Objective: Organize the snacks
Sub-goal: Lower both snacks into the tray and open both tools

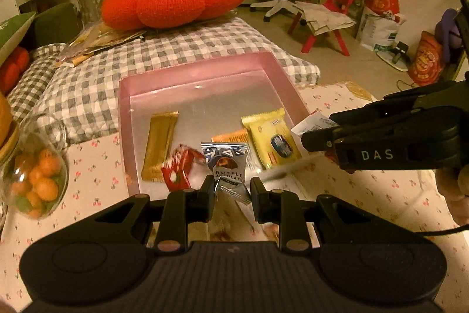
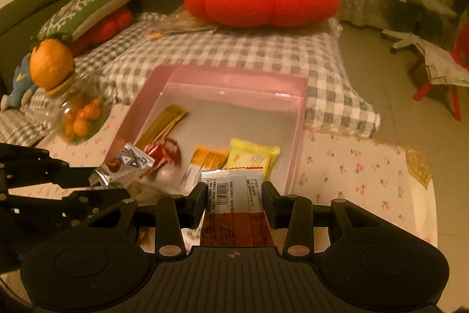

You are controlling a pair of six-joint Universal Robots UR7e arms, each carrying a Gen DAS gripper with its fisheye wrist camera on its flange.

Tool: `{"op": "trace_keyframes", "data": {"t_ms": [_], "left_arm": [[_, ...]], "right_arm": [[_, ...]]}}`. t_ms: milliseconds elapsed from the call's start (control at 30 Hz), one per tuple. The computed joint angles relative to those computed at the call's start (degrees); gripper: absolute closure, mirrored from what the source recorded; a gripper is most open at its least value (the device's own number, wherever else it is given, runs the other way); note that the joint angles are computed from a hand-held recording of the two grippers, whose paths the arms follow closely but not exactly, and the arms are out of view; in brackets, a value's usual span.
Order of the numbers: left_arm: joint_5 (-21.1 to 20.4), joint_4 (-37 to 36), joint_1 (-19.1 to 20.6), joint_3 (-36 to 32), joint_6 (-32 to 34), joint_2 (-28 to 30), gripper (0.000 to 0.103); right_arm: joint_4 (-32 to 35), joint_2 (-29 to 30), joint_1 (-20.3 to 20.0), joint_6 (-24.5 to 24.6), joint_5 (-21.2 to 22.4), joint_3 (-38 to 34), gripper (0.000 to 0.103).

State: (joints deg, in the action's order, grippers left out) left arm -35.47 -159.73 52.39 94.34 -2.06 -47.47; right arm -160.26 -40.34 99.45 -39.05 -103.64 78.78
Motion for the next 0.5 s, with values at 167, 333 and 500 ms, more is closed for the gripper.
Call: {"op": "trace_keyframes", "data": {"t_ms": [167,333,500], "left_arm": [[0.38,1.66,1.5,-5.36,1.71,2.95,0.08],[1.3,4.4,3.12,-10.29,2.57,5.92,0.08],[1.94,6.21,4.51,-14.29,3.61,8.2,0.08]], "right_arm": [[1.13,3.55,0.26,1.38,-0.14,-5.78,0.064],[1.47,7.29,0.03,2.31,-0.18,-11.36,0.064],[2.82,10.33,-0.53,2.54,0.65,-15.85,0.063]]}}
